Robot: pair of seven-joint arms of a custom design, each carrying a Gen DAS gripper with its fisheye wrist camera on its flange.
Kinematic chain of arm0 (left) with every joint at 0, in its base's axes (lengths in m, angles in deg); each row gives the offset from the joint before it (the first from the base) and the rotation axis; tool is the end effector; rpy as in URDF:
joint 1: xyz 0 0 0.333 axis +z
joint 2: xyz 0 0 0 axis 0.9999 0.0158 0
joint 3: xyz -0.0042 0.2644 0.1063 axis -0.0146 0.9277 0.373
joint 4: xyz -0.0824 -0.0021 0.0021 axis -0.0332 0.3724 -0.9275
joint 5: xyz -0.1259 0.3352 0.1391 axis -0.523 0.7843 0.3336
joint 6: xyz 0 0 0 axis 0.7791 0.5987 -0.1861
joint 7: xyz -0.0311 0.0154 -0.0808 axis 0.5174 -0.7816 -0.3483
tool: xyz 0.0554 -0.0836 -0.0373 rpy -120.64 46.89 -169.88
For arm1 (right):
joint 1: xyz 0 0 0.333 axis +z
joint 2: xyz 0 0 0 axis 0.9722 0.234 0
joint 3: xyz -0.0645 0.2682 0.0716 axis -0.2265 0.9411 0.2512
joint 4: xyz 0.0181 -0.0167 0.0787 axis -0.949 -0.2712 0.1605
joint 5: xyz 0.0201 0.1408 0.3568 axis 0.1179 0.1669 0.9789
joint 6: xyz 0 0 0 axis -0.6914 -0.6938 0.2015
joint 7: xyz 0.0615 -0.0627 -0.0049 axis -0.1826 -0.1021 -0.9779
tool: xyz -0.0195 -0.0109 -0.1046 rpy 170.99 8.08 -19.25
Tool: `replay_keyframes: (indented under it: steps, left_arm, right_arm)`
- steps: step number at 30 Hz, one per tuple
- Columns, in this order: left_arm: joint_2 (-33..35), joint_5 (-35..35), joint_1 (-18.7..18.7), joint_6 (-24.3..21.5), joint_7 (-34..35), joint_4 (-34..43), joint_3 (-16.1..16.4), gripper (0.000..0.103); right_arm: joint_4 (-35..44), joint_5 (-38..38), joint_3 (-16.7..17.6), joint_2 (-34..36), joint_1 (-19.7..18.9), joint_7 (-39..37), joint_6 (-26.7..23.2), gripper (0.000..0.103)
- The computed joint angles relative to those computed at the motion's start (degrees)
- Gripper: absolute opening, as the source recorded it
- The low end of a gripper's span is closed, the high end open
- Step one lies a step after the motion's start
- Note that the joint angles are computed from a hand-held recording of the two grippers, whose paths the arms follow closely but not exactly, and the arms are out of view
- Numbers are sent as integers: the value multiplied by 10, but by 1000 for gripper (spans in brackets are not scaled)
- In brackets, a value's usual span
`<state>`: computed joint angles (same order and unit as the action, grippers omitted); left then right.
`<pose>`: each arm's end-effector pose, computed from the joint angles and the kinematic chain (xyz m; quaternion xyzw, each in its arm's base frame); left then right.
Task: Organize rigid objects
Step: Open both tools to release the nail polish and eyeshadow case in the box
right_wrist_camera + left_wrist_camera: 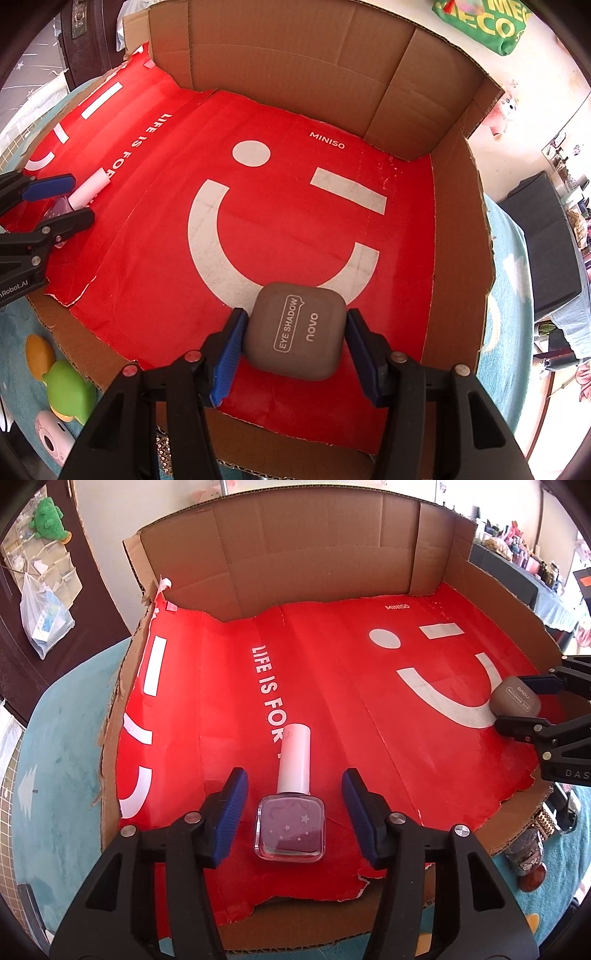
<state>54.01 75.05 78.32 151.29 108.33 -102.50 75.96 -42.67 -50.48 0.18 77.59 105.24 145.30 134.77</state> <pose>0.4668 -0.2087 0.4739 -0.5510 0.7833 -0.2130 0.1938 0.4659 0.3569 0.4711 -0.8060 0.5519 -0.1837 0.1100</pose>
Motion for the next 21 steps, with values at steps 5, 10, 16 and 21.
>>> replay_keyframes:
  steps: [5, 10, 16, 21]
  left_arm:
    - [-27, -21, -7, 26, 7, -25, 6, 61]
    - [-79, -37, -11, 67, 10, -69, 9, 68]
    - [-155, -42, -13, 113, -4, -127, 4, 77]
    - [-231, -45, -16, 138, -35, -179, -2, 88]
  right_arm:
    - [-3, -6, 2, -3, 3, 9, -1, 58]
    - [-19, -10, 5, -20, 5, 21, 5, 58]
    - [-80, -19, 18, -92, 1, 61, 61, 70]
    - [-157, -42, 42, -180, -12, 122, 129, 82]
